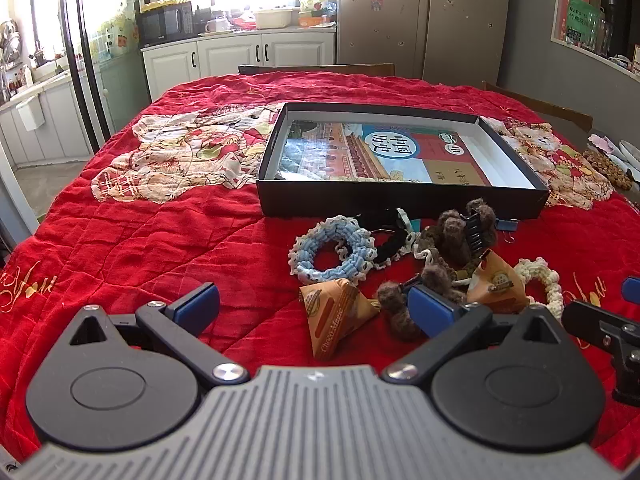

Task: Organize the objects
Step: 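Grasp the cream scrunchie with the right tool while the left tool grasps the brown triangle packet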

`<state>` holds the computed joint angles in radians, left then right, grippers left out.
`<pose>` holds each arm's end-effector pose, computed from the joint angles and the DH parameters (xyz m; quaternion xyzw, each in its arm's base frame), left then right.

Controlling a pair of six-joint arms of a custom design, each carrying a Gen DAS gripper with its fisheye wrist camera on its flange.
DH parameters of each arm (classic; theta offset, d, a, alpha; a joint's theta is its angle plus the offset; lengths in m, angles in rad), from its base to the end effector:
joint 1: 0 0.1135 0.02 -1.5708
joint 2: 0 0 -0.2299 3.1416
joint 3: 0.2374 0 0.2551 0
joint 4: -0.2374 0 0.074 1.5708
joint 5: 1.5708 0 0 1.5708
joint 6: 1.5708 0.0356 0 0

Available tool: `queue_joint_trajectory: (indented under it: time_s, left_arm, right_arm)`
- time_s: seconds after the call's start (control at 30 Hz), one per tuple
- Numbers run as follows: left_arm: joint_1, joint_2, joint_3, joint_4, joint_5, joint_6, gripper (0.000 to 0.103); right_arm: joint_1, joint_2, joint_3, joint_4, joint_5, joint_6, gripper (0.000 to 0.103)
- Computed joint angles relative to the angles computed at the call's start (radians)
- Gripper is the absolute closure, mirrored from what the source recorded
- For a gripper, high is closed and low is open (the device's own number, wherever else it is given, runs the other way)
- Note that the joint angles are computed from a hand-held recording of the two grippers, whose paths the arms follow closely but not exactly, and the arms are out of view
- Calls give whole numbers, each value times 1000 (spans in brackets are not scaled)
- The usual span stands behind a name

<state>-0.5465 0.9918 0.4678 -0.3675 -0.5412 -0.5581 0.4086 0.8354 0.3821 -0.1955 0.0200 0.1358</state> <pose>0.1843 -0.0906 0.1525 -0.0943 0.9080 0.0461 0.4055 0.1859 0.0797 0.1631 -0.1174 0.8879 0.1110 0.4309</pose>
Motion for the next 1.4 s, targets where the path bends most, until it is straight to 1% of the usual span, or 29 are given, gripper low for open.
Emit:
queue_joint_trajectory:
  time_s: [0.53, 0.73, 0.8, 0.87, 0.93, 1.0, 1.03, 1.17, 1.23, 1.4]
  left_arm:
    - [20, 11, -7, 15, 28, 20, 0]
    - [86, -39, -56, 52, 106, 125, 0]
    - [116, -61, -77, 70, 146, 158, 0]
    - [146, -82, -99, 93, 194, 199, 0]
    - [173, -98, -121, 112, 239, 239, 0]
    - [196, -93, -134, 133, 275, 264, 0]
    - [210, -90, -141, 146, 295, 272, 0]
    - [259, -66, -152, 189, 378, 289, 7]
    - [275, -55, -155, 209, 400, 295, 10]
    - [288, -25, -160, 263, 413, 318, 13]
  right_arm:
    - [-4, 5, -3, 5, -10, -6, 17]
    - [-18, 9, -10, 25, -16, -13, 19]
    - [-26, 14, -14, 38, -24, -19, 21]
    - [-30, 26, -14, 47, -27, -27, 28]
    - [-44, 48, -15, 66, -44, -35, 32]
    - [-58, 70, -17, 90, -59, -37, 37]
    - [-70, 85, -20, 111, -68, -38, 41]
    - [-99, 119, -28, 167, -88, -36, 51]
    - [-101, 155, -24, 197, -74, -52, 53]
    - [-97, 269, -1, 264, -55, -78, 57]
